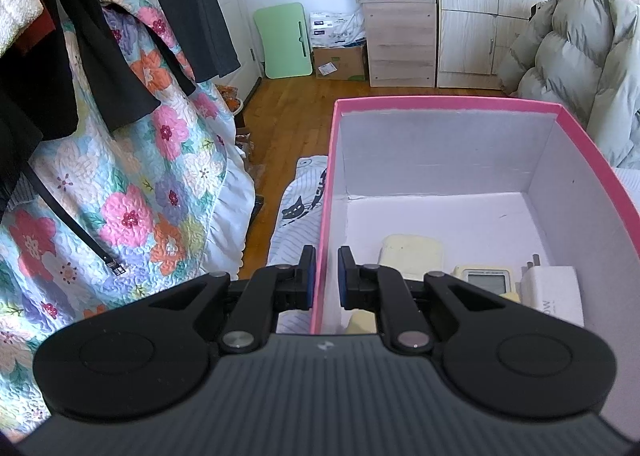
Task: Organize rigid objects
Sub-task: 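Lower the white plug into the pink box and open the right tool, then move the right tool to the white fan remote and grasp it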
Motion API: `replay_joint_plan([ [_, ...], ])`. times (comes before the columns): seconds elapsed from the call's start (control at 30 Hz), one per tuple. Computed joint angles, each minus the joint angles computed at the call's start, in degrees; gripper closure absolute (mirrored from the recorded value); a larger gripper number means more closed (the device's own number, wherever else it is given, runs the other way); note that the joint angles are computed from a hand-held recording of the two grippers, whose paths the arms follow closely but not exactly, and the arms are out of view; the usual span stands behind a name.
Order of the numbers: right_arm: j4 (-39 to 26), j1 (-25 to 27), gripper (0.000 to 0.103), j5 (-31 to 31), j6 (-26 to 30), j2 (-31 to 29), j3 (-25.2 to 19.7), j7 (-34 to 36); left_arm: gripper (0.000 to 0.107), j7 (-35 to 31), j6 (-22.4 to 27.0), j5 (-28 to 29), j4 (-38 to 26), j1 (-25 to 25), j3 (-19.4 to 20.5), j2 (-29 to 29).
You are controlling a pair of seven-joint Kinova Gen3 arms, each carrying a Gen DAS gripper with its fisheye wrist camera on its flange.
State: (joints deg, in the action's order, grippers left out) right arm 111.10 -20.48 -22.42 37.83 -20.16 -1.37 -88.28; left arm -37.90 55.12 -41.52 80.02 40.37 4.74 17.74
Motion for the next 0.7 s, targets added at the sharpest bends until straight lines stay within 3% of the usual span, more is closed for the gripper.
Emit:
replay_joint_plan([
  [0.13, 4.8, 5.1, 0.032, 6.3, 0.0, -6.2, -1.6, -2.4, 0.097, -0.2, 0.3, -0.3, -0.1, 0.1, 0.0, 0.1],
  [0.3, 9.8, 6.6, 0.03, 10.3, 0.5, -9.2, -1.3, -3.4, 0.097, -0.1, 1.1, -0.8, -0.6, 0.6, -0.1, 0.4],
  [0.57, 14.7, 1.1, 0.025, 9.1, -1.7, -7.9, 3.1, 3.1, 0.097, -0.1, 1.7, -1.5, -0.7, 1.1, -0.2, 0.6],
  [0.7, 15.4, 2.7, 0.023, 9.8, -2.9, -4.6, 3.3, 5.1, 0.097, -0.2, 1.7, -1.6, -0.7, 1.1, -0.2, 0.7],
])
